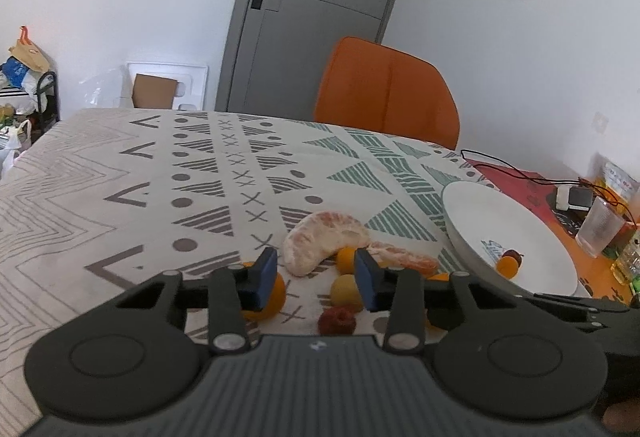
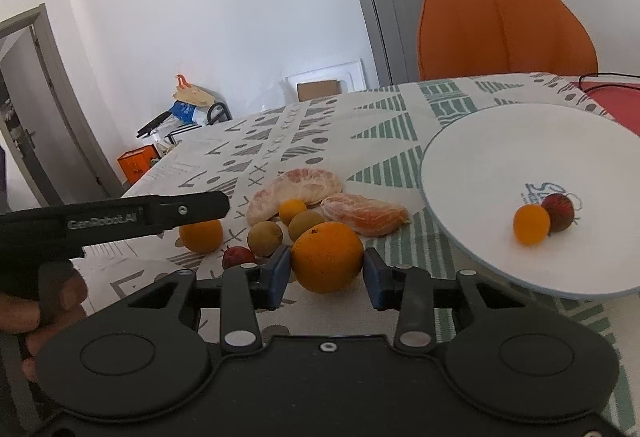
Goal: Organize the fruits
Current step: 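Grasp the yellow apricot with the left tool while the right tool grasps the large orange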
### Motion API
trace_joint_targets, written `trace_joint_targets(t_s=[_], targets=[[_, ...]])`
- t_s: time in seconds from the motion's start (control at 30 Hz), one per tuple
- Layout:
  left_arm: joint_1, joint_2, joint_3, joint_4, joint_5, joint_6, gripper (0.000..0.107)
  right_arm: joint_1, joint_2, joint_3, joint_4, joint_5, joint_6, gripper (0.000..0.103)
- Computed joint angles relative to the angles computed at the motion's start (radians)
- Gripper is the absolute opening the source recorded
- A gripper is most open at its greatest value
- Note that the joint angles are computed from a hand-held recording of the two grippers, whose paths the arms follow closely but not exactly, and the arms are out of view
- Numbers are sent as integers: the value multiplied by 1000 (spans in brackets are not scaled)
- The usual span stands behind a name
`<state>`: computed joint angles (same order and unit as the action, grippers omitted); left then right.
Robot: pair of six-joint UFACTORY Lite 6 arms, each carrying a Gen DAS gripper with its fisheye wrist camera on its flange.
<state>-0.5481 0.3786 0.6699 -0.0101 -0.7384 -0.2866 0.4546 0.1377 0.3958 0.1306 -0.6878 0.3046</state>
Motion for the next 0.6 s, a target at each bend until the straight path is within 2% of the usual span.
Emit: trace_joint_targets(t_s=[0.3,0.37,0.47,0.6], targets=[[-34,106,115,9,64,13,40,4,-71,-69,31,-19,-8,37],[-40,131,141,9,78,13,37,-5,-86,-84,26,-21,-5,37],[-43,161,174,33,106,-5,23,-10,-110,-105,33,-20,-5,37],[-62,140,157,-66,98,49,23,-20,-128,-121,29,-26,-3,37]])
